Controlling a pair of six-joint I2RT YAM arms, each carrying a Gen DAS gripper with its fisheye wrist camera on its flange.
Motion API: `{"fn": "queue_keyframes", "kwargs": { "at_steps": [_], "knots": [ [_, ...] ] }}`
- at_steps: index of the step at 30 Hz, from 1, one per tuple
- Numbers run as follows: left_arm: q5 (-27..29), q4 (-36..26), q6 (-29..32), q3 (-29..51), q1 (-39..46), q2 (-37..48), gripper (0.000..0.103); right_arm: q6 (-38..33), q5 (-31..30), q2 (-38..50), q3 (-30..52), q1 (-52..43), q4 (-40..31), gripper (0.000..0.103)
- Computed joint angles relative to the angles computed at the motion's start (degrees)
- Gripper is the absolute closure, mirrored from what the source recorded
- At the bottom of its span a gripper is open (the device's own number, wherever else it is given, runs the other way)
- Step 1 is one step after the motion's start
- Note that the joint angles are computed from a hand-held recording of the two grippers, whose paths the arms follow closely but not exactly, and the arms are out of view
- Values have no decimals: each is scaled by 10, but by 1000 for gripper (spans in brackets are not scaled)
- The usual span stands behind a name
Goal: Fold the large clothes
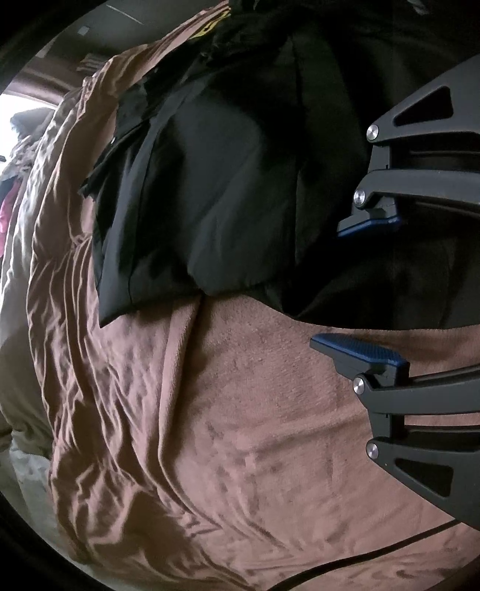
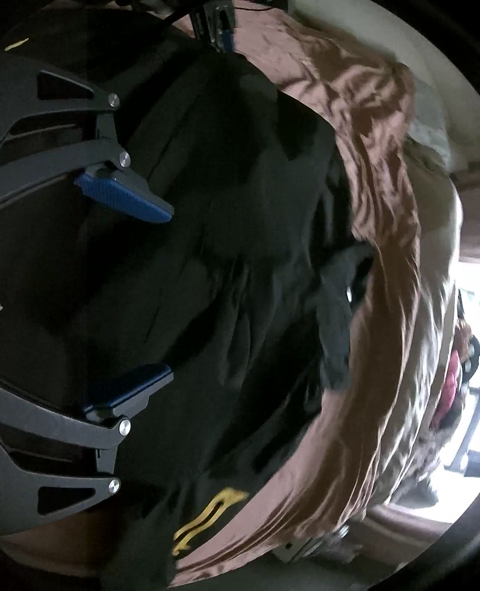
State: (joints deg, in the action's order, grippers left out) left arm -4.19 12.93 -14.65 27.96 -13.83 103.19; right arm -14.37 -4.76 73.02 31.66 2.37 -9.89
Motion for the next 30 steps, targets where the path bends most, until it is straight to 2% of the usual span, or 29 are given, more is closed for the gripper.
{"fn": "queue_keyframes", "kwargs": {
  "at_steps": [5,8,12,14,18,19,22,24,26,30],
  "knots": [
    [-6,2,7,2,4,7,60,26,134,83,14,115,43,25],
    [0,4,0,5,9,13,62,27,160,116,21,83,83,25],
    [-7,-8,-5,12,5,14,65,-10,177,128,24,-1,126,25],
    [-7,-14,-10,15,3,13,66,-19,156,116,25,-60,134,25],
    [-8,-16,-19,17,2,14,66,-18,55,105,52,-198,109,25],
    [-8,-17,-21,16,2,13,66,-15,9,113,69,-241,90,25],
    [-10,-20,-25,13,0,5,66,-20,-151,164,139,-341,-17,35],
    [-10,-19,-22,8,-4,-3,66,-36,-218,202,163,-383,-60,39],
    [-12,-17,-18,4,-8,-6,66,-53,-263,242,174,-399,-86,40],
    [-25,-19,-10,8,-19,-5,66,-44,-252,318,203,-386,-92,40]
  ]
}}
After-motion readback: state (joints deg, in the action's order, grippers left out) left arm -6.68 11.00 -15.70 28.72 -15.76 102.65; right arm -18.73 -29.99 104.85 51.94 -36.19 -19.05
